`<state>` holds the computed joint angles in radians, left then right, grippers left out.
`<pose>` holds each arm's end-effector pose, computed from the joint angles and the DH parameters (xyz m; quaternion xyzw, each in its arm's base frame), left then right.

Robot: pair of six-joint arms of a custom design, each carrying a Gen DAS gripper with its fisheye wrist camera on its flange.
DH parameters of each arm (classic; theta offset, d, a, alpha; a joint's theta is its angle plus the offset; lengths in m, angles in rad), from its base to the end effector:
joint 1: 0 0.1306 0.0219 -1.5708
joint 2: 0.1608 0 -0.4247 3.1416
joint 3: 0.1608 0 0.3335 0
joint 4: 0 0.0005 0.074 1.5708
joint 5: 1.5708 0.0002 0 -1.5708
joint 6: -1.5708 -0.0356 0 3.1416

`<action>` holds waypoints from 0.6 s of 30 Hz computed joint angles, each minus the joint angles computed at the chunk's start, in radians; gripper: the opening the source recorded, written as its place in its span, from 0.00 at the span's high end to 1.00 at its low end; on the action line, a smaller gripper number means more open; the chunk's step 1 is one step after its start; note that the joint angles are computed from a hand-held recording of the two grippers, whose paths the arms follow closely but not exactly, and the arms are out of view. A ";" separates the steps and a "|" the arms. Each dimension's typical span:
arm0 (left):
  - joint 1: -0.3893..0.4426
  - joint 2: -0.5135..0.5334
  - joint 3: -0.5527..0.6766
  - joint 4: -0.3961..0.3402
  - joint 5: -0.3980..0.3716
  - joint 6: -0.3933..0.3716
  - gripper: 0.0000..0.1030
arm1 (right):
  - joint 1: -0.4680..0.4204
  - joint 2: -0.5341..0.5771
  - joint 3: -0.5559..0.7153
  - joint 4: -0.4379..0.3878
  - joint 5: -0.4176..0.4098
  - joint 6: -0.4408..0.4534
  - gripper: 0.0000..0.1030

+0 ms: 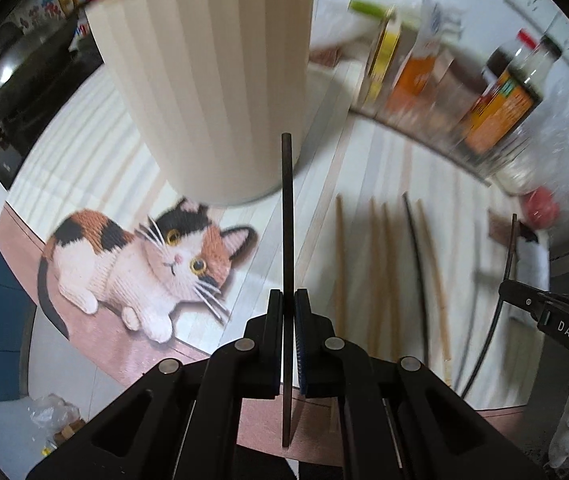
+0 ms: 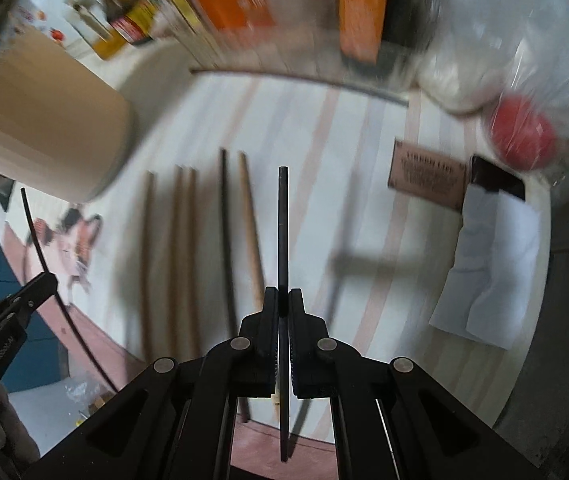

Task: Organize utensils
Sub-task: 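Carry the black chopsticks up and release them into the beige holder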

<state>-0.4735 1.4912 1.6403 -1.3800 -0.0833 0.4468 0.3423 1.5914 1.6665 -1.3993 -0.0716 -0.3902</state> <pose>0.3771 -0.1905 0.5002 0.0061 0.9847 -0.0383 0.1696 0.4304 0.1555 0.4671 0.0194 0.9916 0.0772 0.1020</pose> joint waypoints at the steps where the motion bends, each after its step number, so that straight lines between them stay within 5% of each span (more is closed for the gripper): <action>1: -0.003 -0.003 0.013 -0.002 -0.005 0.000 0.97 | 0.005 -0.012 0.010 0.007 0.002 -0.002 0.96; 12: 0.013 0.046 0.323 0.005 -0.078 -0.059 0.97 | 0.038 -0.011 0.270 0.076 0.067 0.017 0.97; 18: 0.066 0.150 0.657 -0.065 -0.069 -0.101 0.97 | 0.051 0.140 0.696 -0.021 0.069 0.060 1.00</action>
<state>-0.4072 1.6407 2.2977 -1.4450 -0.1524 0.3459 0.3930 1.7311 2.3622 -1.4201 -0.0021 -0.3303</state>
